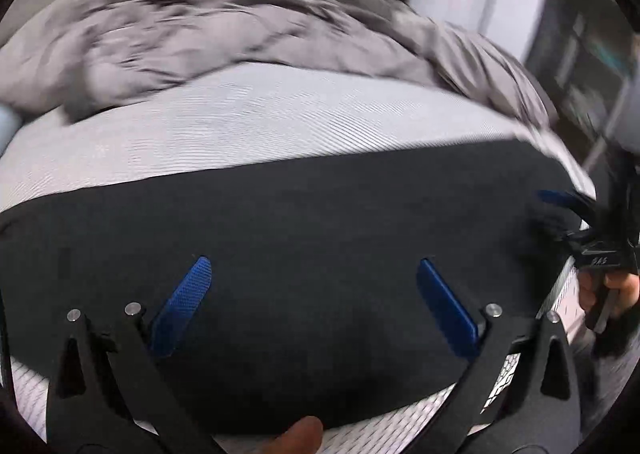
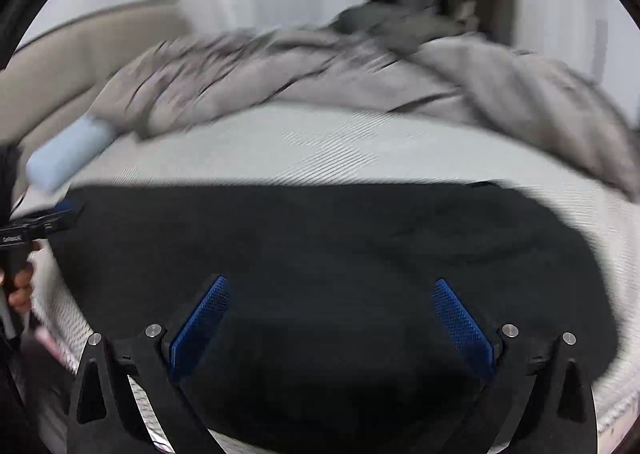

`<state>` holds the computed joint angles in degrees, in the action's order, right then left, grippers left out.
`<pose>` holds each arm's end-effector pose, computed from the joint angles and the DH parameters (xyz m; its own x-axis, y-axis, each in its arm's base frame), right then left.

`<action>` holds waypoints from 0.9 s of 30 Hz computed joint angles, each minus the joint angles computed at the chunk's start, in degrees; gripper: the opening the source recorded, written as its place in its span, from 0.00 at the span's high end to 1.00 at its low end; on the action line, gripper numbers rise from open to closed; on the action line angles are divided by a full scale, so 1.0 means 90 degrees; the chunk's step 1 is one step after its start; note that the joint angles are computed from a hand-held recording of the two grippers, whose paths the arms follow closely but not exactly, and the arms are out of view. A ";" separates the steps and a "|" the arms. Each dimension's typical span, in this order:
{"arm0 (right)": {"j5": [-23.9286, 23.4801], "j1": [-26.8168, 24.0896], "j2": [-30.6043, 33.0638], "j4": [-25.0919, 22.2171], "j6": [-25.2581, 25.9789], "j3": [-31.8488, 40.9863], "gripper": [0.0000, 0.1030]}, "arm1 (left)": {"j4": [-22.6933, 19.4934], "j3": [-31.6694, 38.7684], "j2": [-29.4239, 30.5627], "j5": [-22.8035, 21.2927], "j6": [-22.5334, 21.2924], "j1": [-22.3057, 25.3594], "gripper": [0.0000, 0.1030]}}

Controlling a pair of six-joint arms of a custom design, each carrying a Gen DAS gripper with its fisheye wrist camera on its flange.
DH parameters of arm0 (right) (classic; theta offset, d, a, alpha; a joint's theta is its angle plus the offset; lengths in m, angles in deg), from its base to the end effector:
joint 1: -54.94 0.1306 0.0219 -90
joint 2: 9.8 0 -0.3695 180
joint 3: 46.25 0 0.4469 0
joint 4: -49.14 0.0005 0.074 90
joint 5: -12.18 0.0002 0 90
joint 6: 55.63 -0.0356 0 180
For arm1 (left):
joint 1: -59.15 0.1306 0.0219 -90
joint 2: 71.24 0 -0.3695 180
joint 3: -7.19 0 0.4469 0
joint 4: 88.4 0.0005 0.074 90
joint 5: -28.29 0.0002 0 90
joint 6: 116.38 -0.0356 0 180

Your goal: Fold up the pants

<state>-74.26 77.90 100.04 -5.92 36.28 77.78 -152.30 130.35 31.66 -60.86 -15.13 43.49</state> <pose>0.6118 0.2562 0.5159 -0.5906 -0.2864 -0.7544 -0.3660 0.9283 -0.0658 0.5802 -0.1637 0.5697 -0.7064 -0.0046 -0.7078 0.1452 0.9778 -0.1512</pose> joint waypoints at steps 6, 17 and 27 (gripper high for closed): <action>0.0274 0.0462 0.0678 -0.0484 0.0690 0.0339 0.01 | -0.0245 -0.0122 0.0344 -0.0020 -0.0368 -0.0481 0.01; 0.1947 -0.0655 -0.0499 -0.0289 0.0202 -0.0946 0.01 | -0.0251 -0.0316 0.0314 -0.0019 -0.0476 -0.0339 0.01; 0.0578 -0.0638 -0.0806 0.0112 0.0288 -0.1120 0.01 | -0.0320 0.0471 0.0778 0.1138 -0.0230 -0.0091 0.01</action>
<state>-69.05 72.15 92.78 -4.90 38.87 67.70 -155.18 134.59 38.66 -50.63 -17.20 42.67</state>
